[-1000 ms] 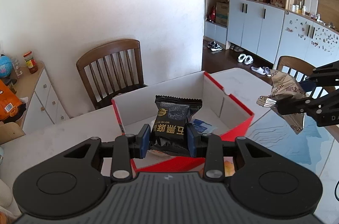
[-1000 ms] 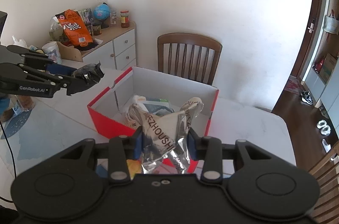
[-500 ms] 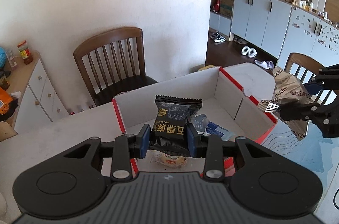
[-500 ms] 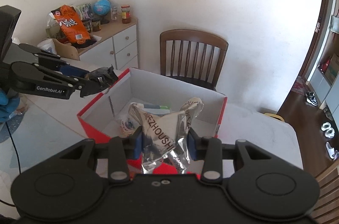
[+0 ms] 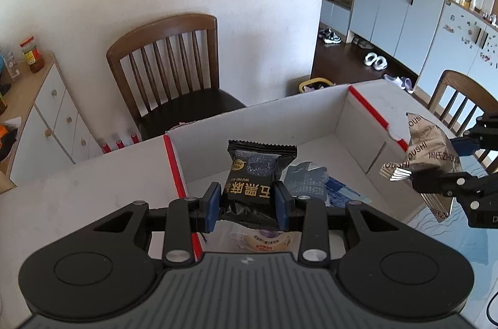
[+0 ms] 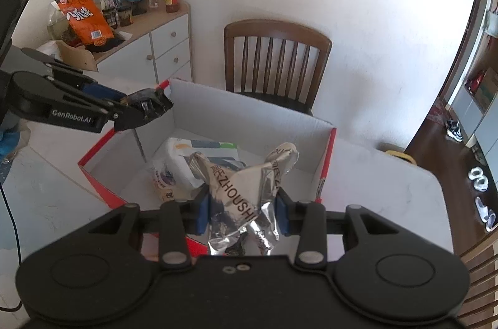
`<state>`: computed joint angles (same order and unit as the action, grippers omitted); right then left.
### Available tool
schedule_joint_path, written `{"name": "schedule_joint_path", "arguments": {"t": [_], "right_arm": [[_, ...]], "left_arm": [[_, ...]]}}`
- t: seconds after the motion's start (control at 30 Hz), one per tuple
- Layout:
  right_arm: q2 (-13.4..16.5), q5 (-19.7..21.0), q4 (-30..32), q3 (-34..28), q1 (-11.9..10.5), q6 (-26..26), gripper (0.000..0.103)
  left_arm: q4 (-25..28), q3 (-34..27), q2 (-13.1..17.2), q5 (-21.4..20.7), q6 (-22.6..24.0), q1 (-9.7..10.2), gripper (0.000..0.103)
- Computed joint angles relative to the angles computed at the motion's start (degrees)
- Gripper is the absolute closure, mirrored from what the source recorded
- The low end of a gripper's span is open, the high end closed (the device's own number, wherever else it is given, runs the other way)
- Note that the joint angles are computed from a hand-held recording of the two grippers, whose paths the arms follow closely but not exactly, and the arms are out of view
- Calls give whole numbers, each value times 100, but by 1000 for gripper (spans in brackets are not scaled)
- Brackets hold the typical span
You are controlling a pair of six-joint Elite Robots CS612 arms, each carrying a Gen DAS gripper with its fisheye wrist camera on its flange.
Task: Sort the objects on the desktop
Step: 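Lower the black snack and foil bag over the red box with both grippers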
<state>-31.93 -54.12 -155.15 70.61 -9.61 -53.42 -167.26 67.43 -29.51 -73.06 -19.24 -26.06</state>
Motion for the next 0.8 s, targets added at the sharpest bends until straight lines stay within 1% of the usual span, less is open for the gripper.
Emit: {"name": "schedule_joint_path", "arguments": {"t": [0.27, 0.33, 0.47, 0.6, 0.8], "right_arm": [[129, -243, 302, -239, 99, 133, 62], [163, -305, 356, -304, 131, 108, 62], [211, -411, 377, -369, 153, 89, 62], [268, -518, 402, -447, 169, 142, 62], [373, -684, 439, -592, 220, 218, 62]], "left_arm": [[418, -453, 224, 92, 52, 48, 69], [519, -582, 283, 26, 12, 82, 69], [823, -815, 388, -36, -48, 113, 69], [988, -1027, 510, -51, -90, 126, 69], [1220, -1308, 675, -60, -9, 122, 69]]}}
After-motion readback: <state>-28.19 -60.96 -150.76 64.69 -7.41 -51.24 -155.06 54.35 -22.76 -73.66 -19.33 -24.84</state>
